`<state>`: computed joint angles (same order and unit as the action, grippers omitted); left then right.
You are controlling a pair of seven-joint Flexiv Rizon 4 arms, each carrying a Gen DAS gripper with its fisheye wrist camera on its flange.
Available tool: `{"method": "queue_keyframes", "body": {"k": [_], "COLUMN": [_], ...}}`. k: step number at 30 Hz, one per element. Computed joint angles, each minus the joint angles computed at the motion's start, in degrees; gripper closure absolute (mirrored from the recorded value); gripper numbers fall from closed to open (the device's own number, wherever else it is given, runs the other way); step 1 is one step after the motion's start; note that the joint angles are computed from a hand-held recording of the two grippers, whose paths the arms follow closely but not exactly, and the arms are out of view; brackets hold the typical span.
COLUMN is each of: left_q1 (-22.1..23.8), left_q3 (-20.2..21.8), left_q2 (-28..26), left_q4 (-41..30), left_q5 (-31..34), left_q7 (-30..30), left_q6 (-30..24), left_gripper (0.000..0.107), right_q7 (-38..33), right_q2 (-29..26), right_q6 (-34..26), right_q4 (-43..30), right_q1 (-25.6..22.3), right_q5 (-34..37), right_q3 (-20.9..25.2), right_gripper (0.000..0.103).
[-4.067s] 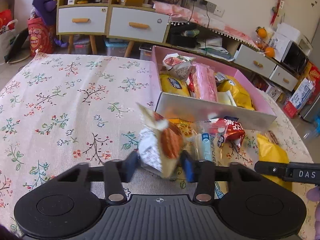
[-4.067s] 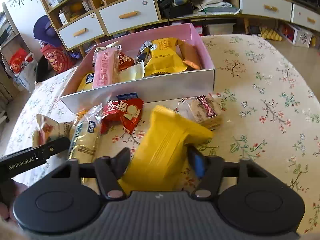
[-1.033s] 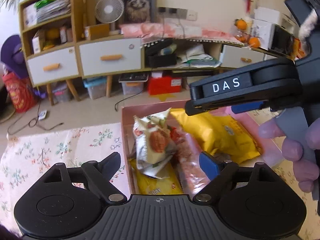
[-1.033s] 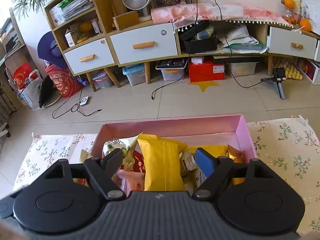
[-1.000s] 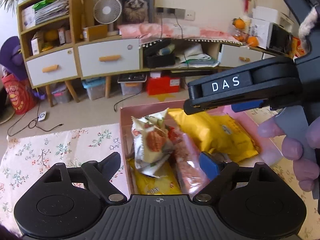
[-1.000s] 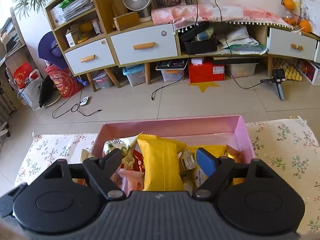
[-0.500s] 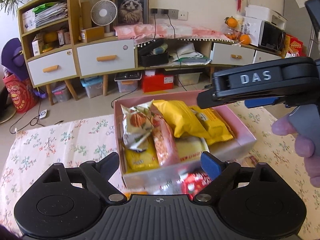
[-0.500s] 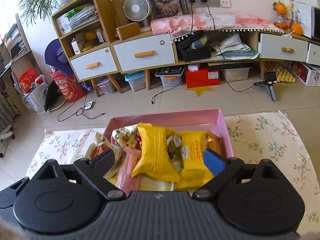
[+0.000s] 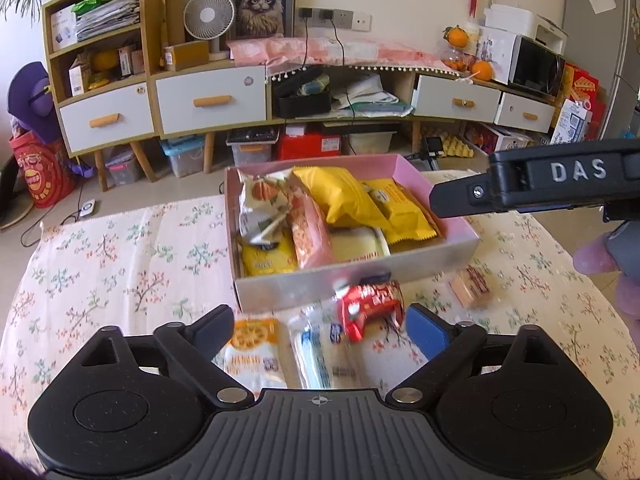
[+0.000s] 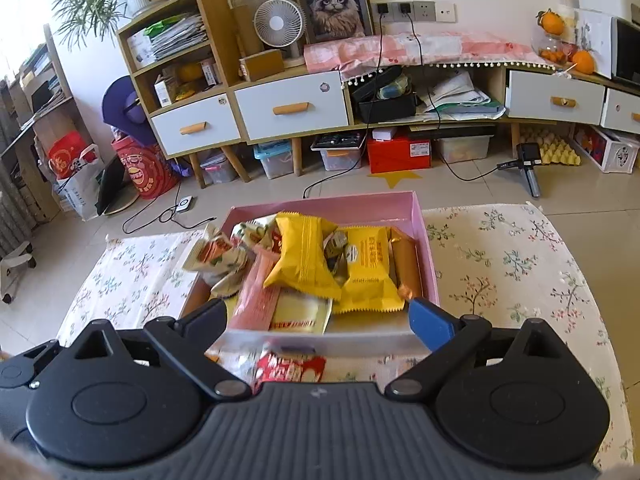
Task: Organize snacks
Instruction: 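Withdraw both open tools from the box back toward the remaining snacks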
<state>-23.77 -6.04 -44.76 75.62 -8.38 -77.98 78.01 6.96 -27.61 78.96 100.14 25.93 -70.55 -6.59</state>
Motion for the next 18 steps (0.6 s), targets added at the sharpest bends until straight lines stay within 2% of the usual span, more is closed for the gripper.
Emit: {"method": "queue_keyframes", "body": {"k": [3, 10, 14, 18], "left_q1": [0.39, 0.72, 0.83, 1.62], "left_q3": [-0.45, -0.39, -0.18, -1.19], "left_q2": [1.06, 2.34, 2.72, 3.07], "left_q4": [2.29, 5.83, 7.35, 8.61], "left_q5": [-0.04, -0.07, 0.25, -0.21], "left_q7": [0.0, -0.36, -0.42, 0.18], "left_q6": [0.72, 1.78, 2.87, 3.4], "left_gripper": [0.01, 0.009, 0.008, 0.006], "right_q7": [2.46, 5.49, 11.33, 11.09], "right_q2": [0.92, 1.98, 2.49, 2.61], "right_q6": [0.46, -0.16, -0.13, -1.87], "right_q4": [1.48, 3.98, 5.19, 6.06], "right_q1": [0.29, -1.56, -3.07, -4.71], "right_q5": [-3.38, -8.42, -15.51, -17.35], "right_q3": [-0.53, 1.53, 2.32, 4.69], "right_gripper": [0.004, 0.002, 0.0, 0.0]}}
